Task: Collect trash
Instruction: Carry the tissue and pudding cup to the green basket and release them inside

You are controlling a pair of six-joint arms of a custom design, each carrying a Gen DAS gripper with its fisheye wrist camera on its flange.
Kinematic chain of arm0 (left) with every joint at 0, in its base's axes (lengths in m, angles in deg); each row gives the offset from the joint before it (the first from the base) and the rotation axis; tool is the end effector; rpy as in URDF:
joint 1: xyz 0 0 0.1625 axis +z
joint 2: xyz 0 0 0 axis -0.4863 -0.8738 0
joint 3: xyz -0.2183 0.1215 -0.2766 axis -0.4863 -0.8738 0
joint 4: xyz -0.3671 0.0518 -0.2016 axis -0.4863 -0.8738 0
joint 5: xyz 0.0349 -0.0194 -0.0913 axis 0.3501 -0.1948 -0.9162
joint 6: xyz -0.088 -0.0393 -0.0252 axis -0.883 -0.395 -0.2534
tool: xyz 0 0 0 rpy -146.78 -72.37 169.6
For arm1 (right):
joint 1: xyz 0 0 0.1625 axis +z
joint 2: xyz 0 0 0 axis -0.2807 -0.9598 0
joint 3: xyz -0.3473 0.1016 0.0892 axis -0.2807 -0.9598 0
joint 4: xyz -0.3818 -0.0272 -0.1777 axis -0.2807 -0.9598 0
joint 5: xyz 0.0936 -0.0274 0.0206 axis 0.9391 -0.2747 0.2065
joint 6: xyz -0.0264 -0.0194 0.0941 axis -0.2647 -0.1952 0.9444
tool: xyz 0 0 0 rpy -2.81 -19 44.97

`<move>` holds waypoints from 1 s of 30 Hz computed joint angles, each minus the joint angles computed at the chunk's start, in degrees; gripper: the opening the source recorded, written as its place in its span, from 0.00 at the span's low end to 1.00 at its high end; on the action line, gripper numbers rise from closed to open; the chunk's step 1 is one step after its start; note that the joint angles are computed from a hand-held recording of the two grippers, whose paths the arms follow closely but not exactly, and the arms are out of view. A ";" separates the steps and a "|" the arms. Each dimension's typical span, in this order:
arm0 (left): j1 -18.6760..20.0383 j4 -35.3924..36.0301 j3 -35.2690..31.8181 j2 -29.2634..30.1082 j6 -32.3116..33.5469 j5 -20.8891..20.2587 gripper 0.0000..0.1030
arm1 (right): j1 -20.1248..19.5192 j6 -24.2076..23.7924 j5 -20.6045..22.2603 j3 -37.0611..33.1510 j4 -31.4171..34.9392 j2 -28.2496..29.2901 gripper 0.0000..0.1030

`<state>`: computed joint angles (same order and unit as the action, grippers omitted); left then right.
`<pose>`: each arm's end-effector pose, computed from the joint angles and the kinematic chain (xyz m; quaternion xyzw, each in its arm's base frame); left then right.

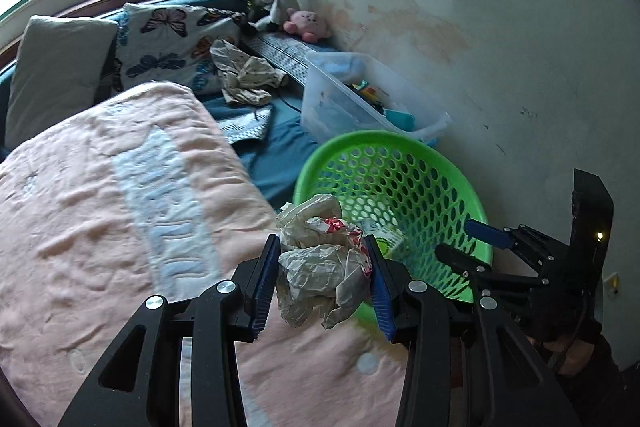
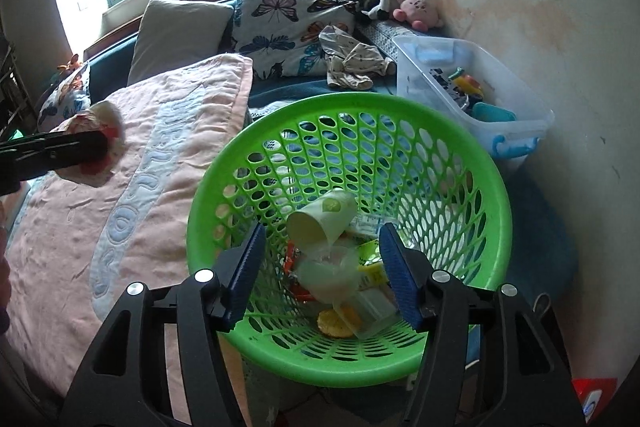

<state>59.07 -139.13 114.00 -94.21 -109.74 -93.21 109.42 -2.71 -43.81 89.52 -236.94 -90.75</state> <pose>-0.4429 -0.4769 0.0549 0.2426 0.9184 -0.2496 0.1879 0.1071 -0.3955 0.3647 0.1877 -0.8765 0.3077 0.3193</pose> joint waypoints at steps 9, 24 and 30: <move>0.48 2.41 -5.36 5.41 0.61 -1.17 0.41 | 0.10 -1.96 0.57 1.65 0.05 -2.91 0.68; 1.46 5.92 -10.21 10.74 -1.53 -3.20 0.49 | -1.44 -2.38 2.21 3.74 1.42 -7.26 0.71; 1.62 5.19 -10.49 11.39 -1.65 -3.67 0.57 | -1.95 -2.29 2.50 4.34 1.91 -8.58 0.71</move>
<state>60.68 -133.94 103.51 -82.82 -111.39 -96.88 107.47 -5.00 -41.31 93.86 -235.04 -99.33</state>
